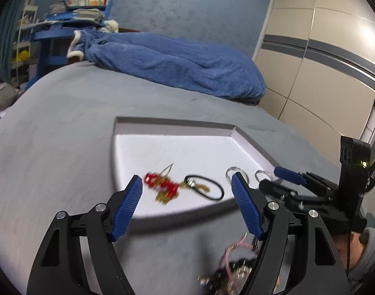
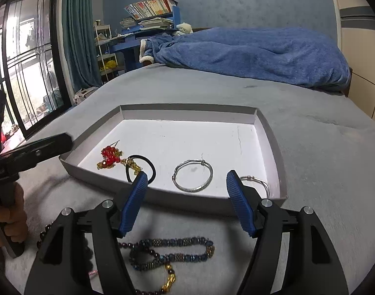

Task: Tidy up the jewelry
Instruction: 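Lower the hair tie and bangle into the white box and open both tools, then move both open tools back over the remaining jewelry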

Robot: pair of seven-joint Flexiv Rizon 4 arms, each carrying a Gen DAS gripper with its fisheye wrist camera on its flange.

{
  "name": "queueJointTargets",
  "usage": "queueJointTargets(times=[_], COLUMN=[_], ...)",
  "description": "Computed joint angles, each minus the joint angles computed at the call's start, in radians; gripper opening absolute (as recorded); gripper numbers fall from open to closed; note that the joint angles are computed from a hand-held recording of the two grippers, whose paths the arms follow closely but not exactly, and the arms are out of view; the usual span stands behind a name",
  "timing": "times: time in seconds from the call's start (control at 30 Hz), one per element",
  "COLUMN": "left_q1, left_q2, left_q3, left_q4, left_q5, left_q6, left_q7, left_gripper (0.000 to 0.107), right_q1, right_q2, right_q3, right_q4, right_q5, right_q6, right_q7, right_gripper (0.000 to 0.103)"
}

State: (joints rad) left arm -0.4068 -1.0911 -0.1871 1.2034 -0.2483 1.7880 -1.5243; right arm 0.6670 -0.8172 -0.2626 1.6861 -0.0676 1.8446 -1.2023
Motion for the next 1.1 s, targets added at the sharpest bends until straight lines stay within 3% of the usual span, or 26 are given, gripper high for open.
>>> queueJointTargets(times=[0.23,0.37,0.83,1.1], left_q1=[0.040,0.023,-0.054,-0.025], left_q2=[0.065,0.095,0.125,0.128], left_q3=[-0.048,-0.027,0.069,0.036], left_q4=[0.167,0.231,0.247,0.257], left_q5=[0.038,0.052,-0.017,-0.006], left_q6=[0.094,0.146,0.073,0.068], left_q7=[-0.035,-0.042,-0.027,-0.032], left_gripper=[0.079,0.080,0.085,0.087], right_q1=[0.020,0.027,0.027,-0.010], right_q2=[0.030,0.049,0.106,0.116], right_q3=[-0.009,-0.009,0.012,0.043], right_q4=[0.061,0.095,0.199,0.200], right_q5=[0.021,0.037,0.083,0.061], right_q6=[0.016,0.025,0.030,-0.001], right_q7=[-0.006,-0.016,-0.023,0.010], right_gripper=[0.069,0.069,0.069,0.069])
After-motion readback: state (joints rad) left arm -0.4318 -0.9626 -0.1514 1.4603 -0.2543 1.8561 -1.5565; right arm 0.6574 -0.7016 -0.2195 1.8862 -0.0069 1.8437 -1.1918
